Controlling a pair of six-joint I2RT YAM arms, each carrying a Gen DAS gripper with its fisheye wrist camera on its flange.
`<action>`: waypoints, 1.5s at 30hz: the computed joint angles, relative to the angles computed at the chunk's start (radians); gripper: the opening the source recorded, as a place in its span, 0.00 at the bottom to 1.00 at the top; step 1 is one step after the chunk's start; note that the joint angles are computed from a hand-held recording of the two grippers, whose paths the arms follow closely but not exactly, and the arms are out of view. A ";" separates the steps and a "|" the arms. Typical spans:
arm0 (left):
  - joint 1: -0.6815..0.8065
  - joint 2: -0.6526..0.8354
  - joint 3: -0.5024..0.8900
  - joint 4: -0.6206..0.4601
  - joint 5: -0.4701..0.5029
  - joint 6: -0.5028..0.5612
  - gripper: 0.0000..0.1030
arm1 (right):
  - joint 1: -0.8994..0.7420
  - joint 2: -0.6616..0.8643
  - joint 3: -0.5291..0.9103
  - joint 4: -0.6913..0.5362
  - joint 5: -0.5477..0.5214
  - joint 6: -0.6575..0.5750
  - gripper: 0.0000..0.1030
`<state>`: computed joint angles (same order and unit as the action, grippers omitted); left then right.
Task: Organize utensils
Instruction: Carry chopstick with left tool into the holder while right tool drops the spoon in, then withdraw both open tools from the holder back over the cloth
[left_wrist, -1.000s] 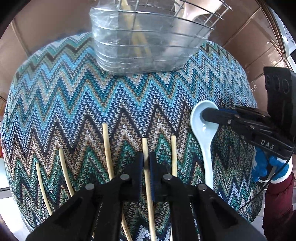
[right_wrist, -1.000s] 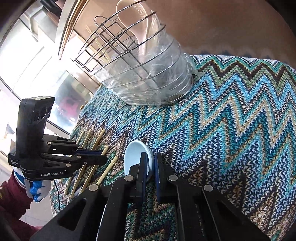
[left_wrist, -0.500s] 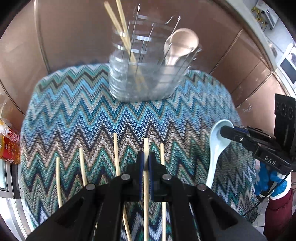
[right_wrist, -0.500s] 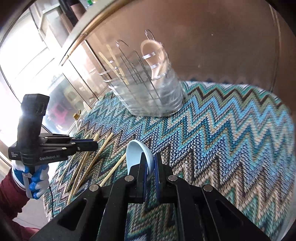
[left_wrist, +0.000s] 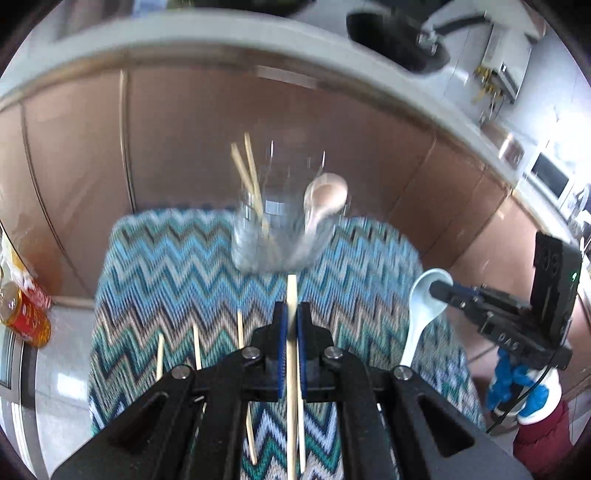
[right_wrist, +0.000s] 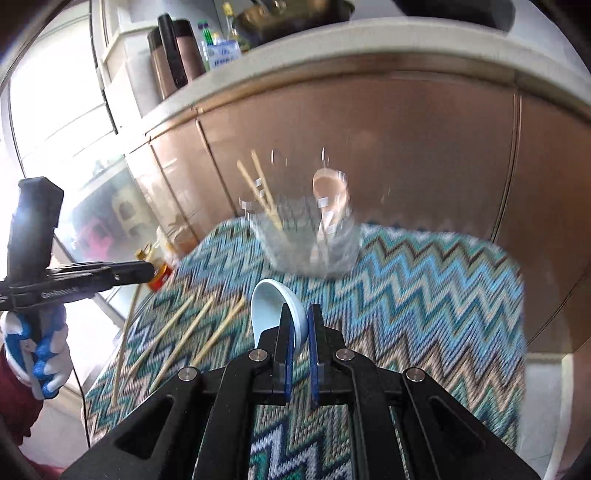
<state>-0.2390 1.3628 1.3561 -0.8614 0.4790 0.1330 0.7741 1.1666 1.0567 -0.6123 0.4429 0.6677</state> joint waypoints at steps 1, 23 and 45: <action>0.002 0.002 0.025 0.014 0.006 -0.018 0.04 | 0.001 0.013 0.034 -0.011 0.031 -0.010 0.07; -0.214 0.413 0.295 0.858 -0.478 -0.443 0.04 | -0.237 0.378 0.278 0.489 0.235 -0.448 0.07; -0.152 0.298 0.067 0.950 -0.493 -0.390 0.30 | -0.131 0.384 0.200 0.551 0.363 -0.436 0.28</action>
